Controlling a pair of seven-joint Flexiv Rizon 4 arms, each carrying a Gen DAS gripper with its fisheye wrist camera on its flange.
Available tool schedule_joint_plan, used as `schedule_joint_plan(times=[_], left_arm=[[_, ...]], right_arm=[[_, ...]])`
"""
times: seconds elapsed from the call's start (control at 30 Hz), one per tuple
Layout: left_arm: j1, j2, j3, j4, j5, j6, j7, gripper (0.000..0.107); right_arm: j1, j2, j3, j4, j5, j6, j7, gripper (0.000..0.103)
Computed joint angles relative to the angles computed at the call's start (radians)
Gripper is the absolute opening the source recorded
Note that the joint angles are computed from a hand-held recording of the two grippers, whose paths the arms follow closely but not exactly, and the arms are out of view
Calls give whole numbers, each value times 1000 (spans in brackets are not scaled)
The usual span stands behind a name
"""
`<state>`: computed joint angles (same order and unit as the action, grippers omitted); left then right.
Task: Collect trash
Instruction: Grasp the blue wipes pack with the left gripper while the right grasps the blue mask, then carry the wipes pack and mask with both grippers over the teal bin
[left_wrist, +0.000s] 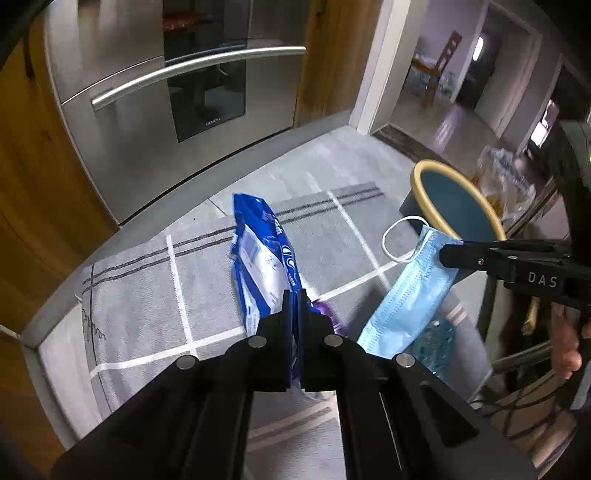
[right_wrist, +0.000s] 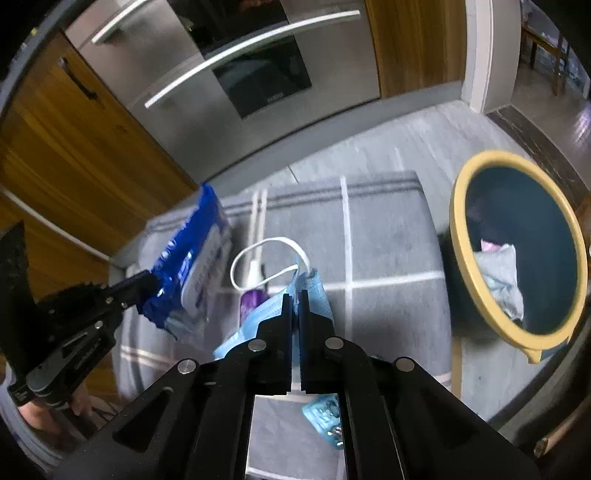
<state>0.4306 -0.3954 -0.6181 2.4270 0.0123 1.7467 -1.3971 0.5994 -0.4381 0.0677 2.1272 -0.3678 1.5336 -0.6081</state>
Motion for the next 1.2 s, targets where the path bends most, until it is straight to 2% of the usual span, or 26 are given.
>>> schedule_joint_plan(times=[0.1, 0.27, 0.37, 0.47, 0.67, 0.87, 1.03, 1.1, 1.2], left_arm=[[63, 3, -68, 11, 10, 12, -8, 2], [216, -7, -227, 33, 42, 17, -53, 2], [261, -17, -276, 33, 64, 25, -83, 2], [300, -19, -314, 31, 86, 27, -105, 2], [291, 18, -333, 7, 106, 30, -120, 2], [256, 13, -367, -45, 97, 23, -108, 2], [199, -6, -374, -97, 90, 19, -92, 2], [180, -11, -368, -111, 86, 14, -83, 2], [165, -20, -369, -122, 79, 13, -73, 2]], right_arm=[[57, 18, -83, 26, -37, 46, 19, 4], [90, 33, -143, 42, -38, 90, 35, 4], [130, 46, -195, 56, -33, 119, 42, 4], [209, 63, -288, 78, -30, 138, 50, 4], [343, 84, -449, 115, 7, 166, 44, 4], [410, 101, -536, 146, 108, 223, 11, 4], [346, 122, -465, 155, 184, 294, -32, 3], [303, 130, -416, 151, 201, 300, -48, 3], [194, 137, -300, 142, 217, 331, -63, 3]])
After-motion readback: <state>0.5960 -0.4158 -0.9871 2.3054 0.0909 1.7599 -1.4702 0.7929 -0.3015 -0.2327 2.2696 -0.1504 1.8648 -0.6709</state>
